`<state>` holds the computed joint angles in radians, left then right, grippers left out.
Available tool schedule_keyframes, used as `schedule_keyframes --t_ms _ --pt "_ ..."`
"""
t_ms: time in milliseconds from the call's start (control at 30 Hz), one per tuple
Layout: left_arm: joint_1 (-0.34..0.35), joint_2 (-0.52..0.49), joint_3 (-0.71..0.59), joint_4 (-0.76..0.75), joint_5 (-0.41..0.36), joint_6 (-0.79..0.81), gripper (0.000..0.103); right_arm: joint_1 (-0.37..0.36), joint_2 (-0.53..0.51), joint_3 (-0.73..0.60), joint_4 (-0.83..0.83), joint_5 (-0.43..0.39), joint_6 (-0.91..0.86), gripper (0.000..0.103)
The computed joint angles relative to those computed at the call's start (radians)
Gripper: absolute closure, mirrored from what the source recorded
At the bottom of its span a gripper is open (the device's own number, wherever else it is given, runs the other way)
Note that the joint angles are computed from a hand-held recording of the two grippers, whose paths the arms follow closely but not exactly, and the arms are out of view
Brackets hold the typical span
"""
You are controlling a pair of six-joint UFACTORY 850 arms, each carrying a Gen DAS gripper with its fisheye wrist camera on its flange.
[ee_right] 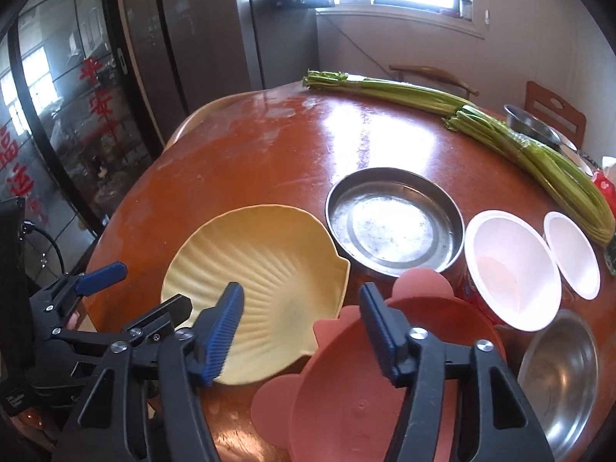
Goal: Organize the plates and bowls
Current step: 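Grasp the rim of the yellow scallop-shell plate with the left tool and lift, then carry the tilted yellow shell plate away from the pink bowl with the left tool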
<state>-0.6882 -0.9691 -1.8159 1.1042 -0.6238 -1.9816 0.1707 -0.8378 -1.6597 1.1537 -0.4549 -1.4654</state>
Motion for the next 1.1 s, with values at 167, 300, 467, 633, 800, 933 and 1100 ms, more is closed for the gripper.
schedule_keyframes --t_ms 167,300,467,633,800,933,1100 --pt "0.009 -0.015 -0.027 -0.032 0.022 0.047 0.002 0.015 -0.039 -0.063 -0.168 0.046 0.159 0.053" --pt "0.017 -0.028 -0.048 -0.066 0.038 0.08 0.003 0.015 -0.062 -0.099 -0.213 0.023 0.197 0.057" --pt "0.027 -0.037 -0.064 -0.085 0.057 0.101 0.005 0.025 -0.085 -0.135 -0.34 0.025 0.313 0.058" --pt "0.036 -0.041 -0.071 -0.117 0.083 0.126 0.014 0.027 -0.11 -0.166 -0.395 0.001 0.37 0.063" --pt "0.041 -0.062 -0.105 -0.183 0.08 0.203 0.03 0.027 -0.106 -0.157 -0.381 0.003 0.35 0.064" --pt "0.048 -0.054 -0.092 -0.176 0.121 0.188 0.043 0.024 -0.105 -0.156 -0.347 -0.017 0.317 0.064" --pt "0.056 -0.051 -0.085 -0.165 0.165 0.17 0.054 0.023 -0.106 -0.157 -0.326 -0.043 0.303 0.064"
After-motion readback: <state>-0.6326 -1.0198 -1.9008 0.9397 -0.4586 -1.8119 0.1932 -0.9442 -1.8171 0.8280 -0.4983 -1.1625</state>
